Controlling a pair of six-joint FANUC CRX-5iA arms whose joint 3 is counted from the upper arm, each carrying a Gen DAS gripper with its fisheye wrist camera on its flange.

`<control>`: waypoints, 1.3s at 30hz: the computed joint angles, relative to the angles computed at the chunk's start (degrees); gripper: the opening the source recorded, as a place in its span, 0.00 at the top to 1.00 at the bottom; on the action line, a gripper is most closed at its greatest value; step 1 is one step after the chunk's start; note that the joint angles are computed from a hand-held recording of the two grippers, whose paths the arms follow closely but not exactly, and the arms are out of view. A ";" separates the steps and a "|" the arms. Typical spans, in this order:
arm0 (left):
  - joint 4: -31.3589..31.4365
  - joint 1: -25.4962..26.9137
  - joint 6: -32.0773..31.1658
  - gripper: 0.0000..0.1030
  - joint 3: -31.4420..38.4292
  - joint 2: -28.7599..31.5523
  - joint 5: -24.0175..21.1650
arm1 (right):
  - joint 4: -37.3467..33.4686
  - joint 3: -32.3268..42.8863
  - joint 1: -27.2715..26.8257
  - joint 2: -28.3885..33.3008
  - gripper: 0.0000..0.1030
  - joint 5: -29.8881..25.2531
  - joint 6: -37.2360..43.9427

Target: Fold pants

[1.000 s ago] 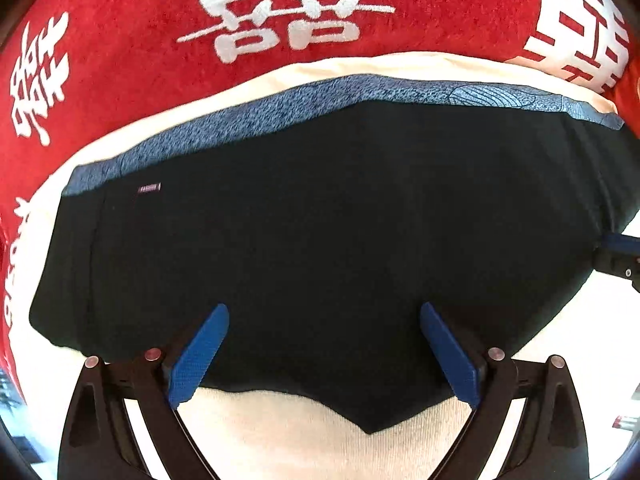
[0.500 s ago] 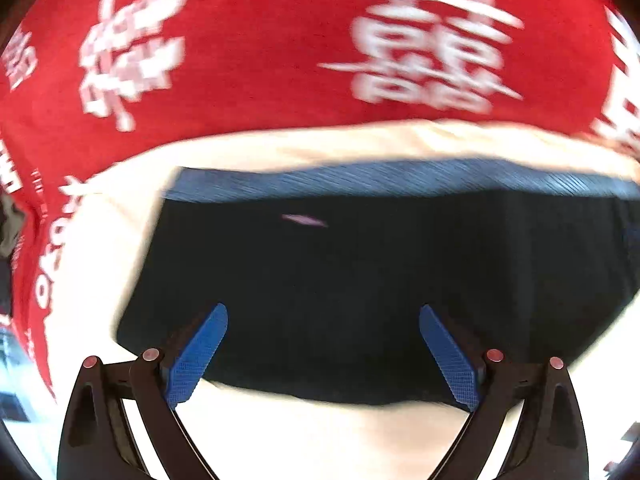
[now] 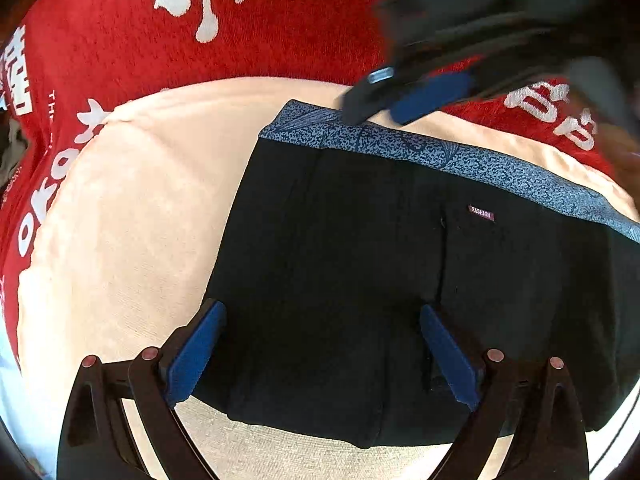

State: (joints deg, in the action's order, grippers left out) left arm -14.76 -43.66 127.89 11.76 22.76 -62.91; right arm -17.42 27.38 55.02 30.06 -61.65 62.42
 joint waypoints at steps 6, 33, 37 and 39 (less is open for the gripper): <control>-0.77 -0.42 0.79 0.05 -2.76 -2.27 2.06 | -2.33 7.83 -0.38 6.19 0.92 -4.90 2.51; 0.02 1.21 5.67 0.00 0.18 -1.02 -1.67 | 26.05 -40.78 6.69 -26.65 0.71 2.04 -45.81; -2.46 -1.19 3.97 0.00 6.90 1.69 -10.00 | 29.95 -49.30 8.27 -35.91 0.69 -2.86 -65.28; -2.83 -2.83 3.51 0.00 9.38 2.29 -12.99 | 31.01 -53.15 10.96 -42.04 0.55 -3.96 -70.04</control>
